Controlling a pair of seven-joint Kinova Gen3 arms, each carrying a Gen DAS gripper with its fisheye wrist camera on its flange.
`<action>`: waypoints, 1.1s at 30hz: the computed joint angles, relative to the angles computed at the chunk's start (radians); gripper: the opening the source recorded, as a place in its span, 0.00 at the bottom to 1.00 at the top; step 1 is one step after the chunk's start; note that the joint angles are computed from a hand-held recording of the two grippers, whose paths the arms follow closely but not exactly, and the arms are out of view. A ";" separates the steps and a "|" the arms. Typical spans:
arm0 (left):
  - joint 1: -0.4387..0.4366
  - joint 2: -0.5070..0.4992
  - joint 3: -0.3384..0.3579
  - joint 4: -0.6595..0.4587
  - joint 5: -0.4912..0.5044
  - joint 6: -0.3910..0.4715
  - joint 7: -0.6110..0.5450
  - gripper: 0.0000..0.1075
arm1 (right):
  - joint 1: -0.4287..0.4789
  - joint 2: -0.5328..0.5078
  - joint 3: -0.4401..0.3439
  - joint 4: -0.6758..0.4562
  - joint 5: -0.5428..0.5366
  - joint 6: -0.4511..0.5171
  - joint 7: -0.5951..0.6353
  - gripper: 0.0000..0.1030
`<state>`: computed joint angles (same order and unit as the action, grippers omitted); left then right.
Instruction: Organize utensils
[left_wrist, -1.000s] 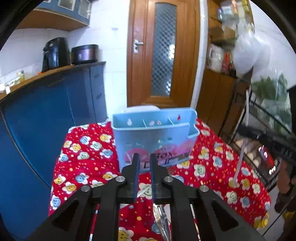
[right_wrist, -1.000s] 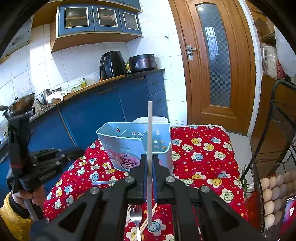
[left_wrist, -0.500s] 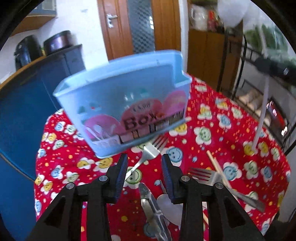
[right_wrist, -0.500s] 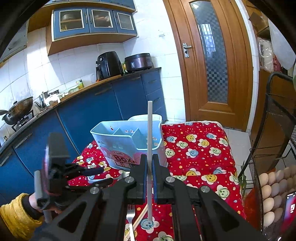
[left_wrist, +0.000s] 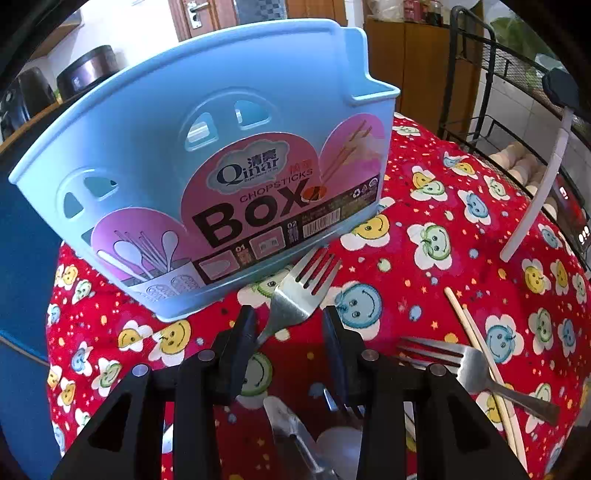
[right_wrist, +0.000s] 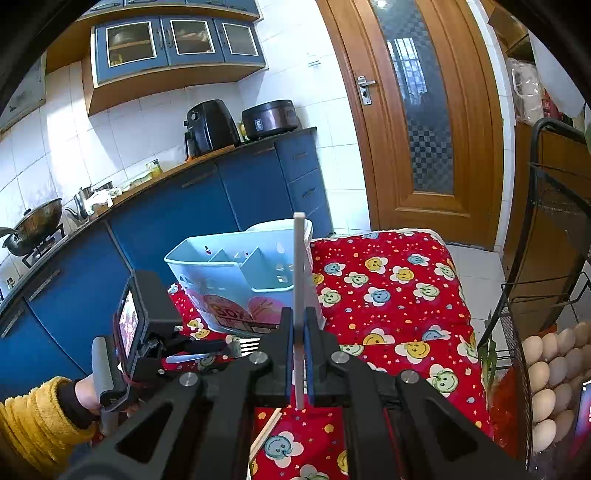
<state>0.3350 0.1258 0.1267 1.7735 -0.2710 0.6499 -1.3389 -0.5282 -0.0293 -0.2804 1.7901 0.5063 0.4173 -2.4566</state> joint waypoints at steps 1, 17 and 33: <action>-0.002 0.001 0.000 0.000 0.006 -0.004 -0.003 0.32 | 0.001 -0.001 0.003 0.003 -0.007 -0.006 0.006 0.06; 0.003 -0.094 0.016 0.085 -0.001 -0.073 0.047 0.20 | 0.004 -0.015 -0.022 0.011 0.047 -0.002 -0.054 0.06; -0.157 -0.363 0.033 0.282 0.139 -0.324 0.092 0.18 | -0.054 -0.007 -0.058 -0.038 0.183 0.081 -0.178 0.06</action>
<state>0.1781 -0.2374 0.1600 2.0553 -0.1325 0.3260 -1.2467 -0.5825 -0.0363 -0.3388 1.7524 0.6893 0.4987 -2.6345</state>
